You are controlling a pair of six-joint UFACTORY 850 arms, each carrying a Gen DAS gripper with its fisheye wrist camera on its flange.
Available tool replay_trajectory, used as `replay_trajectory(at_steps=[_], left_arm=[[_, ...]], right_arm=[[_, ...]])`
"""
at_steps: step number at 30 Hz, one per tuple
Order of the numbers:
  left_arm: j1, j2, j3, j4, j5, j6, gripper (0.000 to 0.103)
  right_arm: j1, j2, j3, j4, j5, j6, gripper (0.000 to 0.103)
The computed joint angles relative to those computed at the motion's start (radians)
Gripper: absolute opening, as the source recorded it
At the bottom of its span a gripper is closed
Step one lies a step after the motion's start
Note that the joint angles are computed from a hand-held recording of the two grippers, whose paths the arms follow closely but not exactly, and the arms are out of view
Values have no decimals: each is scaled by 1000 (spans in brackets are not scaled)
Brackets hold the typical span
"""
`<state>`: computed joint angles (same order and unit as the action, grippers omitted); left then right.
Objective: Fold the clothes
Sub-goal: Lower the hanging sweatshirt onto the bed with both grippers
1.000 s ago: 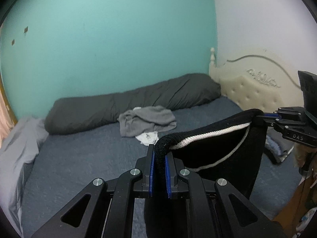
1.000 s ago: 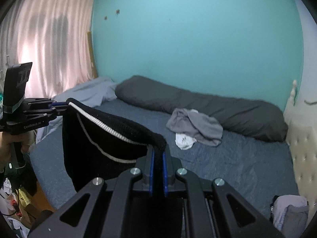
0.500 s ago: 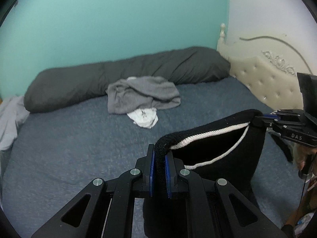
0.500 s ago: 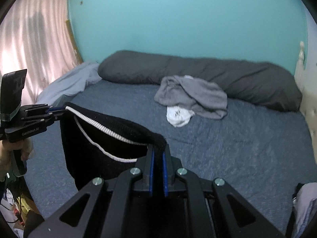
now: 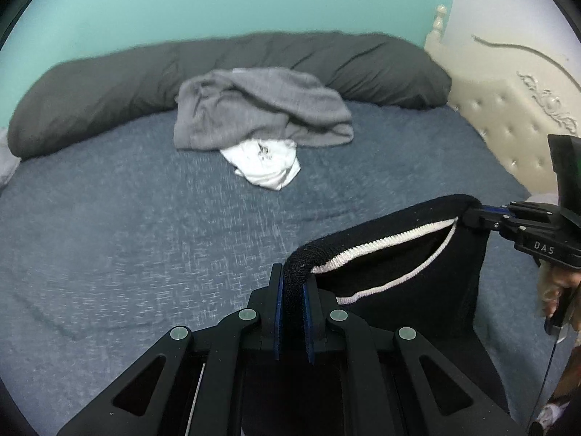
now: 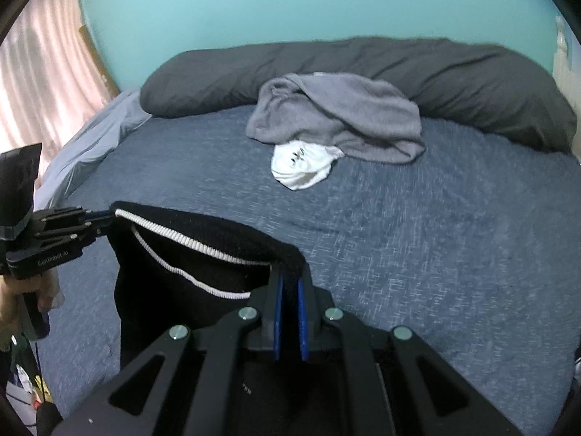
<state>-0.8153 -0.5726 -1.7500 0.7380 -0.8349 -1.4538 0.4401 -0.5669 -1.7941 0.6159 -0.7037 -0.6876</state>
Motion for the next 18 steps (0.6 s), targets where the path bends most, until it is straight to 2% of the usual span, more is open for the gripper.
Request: replay_trajectory(at_steps=[10,18], left_arm=[[87,-82,11,-100,125,58,10],[126,-168,-47,-186,159,159,10]], right_arm=[[-6,-207,-184,-51,-62,97,7],[-16,-337,-325,-76,-118,193,10]])
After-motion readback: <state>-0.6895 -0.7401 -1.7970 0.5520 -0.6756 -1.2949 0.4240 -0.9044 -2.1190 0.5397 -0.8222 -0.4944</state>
